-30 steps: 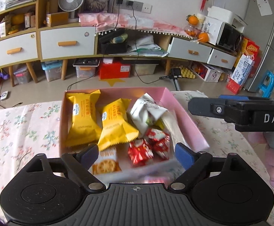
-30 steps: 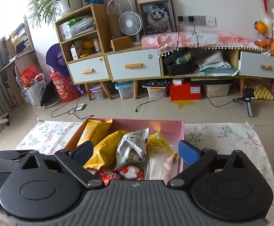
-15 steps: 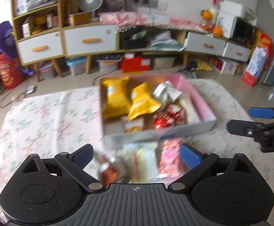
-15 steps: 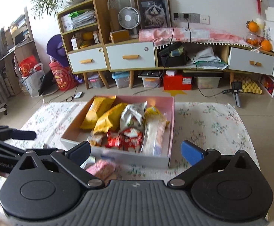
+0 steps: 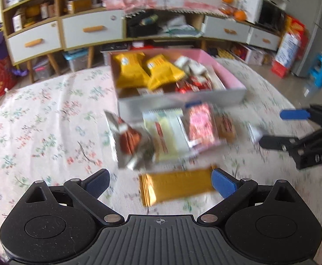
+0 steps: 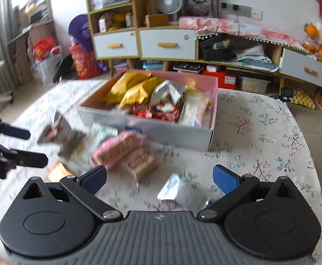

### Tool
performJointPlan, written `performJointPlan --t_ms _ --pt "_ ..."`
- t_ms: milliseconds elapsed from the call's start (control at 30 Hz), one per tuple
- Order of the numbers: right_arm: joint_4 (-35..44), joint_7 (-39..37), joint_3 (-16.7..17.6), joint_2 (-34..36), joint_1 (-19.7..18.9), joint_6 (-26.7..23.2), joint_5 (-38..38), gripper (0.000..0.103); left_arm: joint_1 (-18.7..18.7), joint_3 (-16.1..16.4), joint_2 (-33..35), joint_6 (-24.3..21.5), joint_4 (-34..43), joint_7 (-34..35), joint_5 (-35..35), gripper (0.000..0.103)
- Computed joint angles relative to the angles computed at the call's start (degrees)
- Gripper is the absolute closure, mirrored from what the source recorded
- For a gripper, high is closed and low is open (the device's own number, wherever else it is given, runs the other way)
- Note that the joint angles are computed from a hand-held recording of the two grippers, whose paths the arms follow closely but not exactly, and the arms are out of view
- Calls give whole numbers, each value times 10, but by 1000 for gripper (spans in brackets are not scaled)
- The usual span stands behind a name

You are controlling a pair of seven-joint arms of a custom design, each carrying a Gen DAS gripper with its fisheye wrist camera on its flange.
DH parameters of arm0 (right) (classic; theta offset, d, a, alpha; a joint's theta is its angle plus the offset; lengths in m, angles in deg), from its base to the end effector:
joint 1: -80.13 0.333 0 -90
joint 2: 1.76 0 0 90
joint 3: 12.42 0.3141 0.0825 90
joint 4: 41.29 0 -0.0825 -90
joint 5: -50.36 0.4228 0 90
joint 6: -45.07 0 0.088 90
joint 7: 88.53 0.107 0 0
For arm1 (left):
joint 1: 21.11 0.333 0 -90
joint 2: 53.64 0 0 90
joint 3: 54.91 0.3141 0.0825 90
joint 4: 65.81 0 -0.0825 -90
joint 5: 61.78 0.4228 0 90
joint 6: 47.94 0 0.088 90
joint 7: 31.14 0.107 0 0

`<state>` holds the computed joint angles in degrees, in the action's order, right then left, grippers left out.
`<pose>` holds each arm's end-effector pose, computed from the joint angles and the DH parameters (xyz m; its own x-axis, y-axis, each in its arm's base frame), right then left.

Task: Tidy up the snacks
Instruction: 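Withdraw both open tools from the box back to the snack pile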

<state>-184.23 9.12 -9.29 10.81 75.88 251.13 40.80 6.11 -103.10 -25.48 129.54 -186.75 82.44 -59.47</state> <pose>0.5365 0.0105 0.2707 0.0459 -0.9979 -0.0457 -0.6384 0.0059 -0.7697 0.6154 -0.2101 0.2978 -0.6114 -0.7883 0.0699 -0.6217 0.4238 -0.6587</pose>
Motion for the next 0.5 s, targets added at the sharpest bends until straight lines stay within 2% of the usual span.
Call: performJointPlan --t_ms 100,233,300,333,400,500 --pt "-12 -17 -6 5 10 10 20 1 17 -12 16 12 -16 23 22 4" --pt "-22 -44 -12 10 22 21 41 1 5 6 29 1 -15 29 47 4" --pt "-25 -55 -12 13 24 22 45 1 -5 19 37 21 -19 38 59 3" --pt "-25 -58 -12 15 23 20 45 1 0 16 43 35 -21 45 72 3" --pt "-25 -59 -9 16 19 14 41 1 23 -5 64 35 -16 49 92 3" --pt "-20 -61 -5 21 12 8 34 1 37 -18 84 33 -7 48 119 3"
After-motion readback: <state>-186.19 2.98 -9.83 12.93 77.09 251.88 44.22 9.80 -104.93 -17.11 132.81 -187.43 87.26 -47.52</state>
